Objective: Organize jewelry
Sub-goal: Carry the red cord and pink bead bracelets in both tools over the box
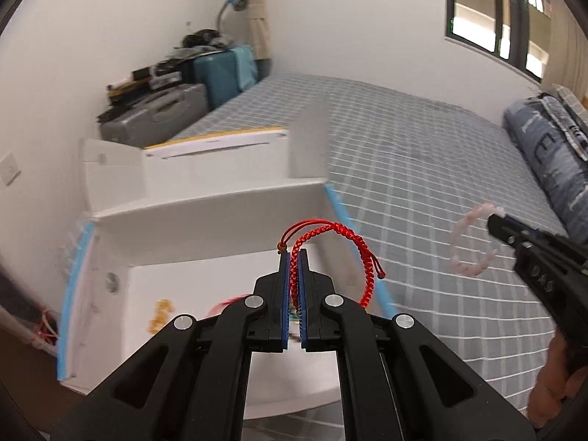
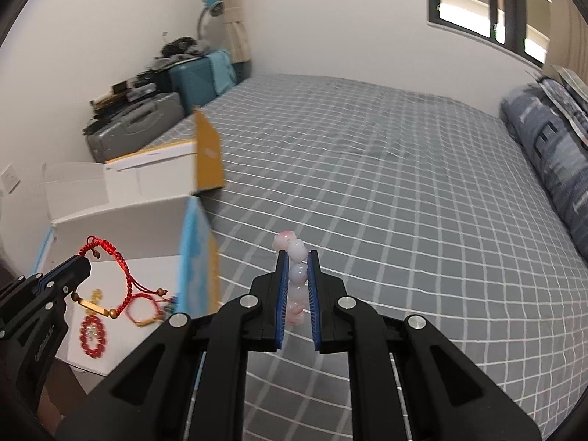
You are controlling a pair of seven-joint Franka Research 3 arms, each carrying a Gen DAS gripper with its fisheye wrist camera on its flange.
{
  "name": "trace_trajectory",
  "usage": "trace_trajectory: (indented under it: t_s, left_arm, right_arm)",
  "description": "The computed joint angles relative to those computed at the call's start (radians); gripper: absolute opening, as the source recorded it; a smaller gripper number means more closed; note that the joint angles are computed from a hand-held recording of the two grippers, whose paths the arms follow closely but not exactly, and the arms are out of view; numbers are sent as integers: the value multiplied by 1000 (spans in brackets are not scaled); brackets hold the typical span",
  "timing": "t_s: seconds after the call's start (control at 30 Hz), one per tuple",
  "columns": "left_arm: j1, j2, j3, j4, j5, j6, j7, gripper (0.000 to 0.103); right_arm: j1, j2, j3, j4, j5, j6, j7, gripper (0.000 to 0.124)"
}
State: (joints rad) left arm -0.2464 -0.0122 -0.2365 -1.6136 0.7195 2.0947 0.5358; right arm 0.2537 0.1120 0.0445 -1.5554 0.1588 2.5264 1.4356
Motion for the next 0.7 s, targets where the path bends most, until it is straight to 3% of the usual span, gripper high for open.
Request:
trace_trajectory:
  t_s: [0.2,0.4,0.7]
  left_arm:
    - [52,-130,20,-138,-27,-5,-24,3]
    - [117,-220,30,-242,-71,-6,-24,3]
    - [179,-209,68,-312,-204,36,34,3]
  right_arm:
    - [43,10,40,30,49,5,-45,10]
    - [107,60,58,68,9,-16,-36,10]
    - [176,158,49,138,-85,-119,26,10]
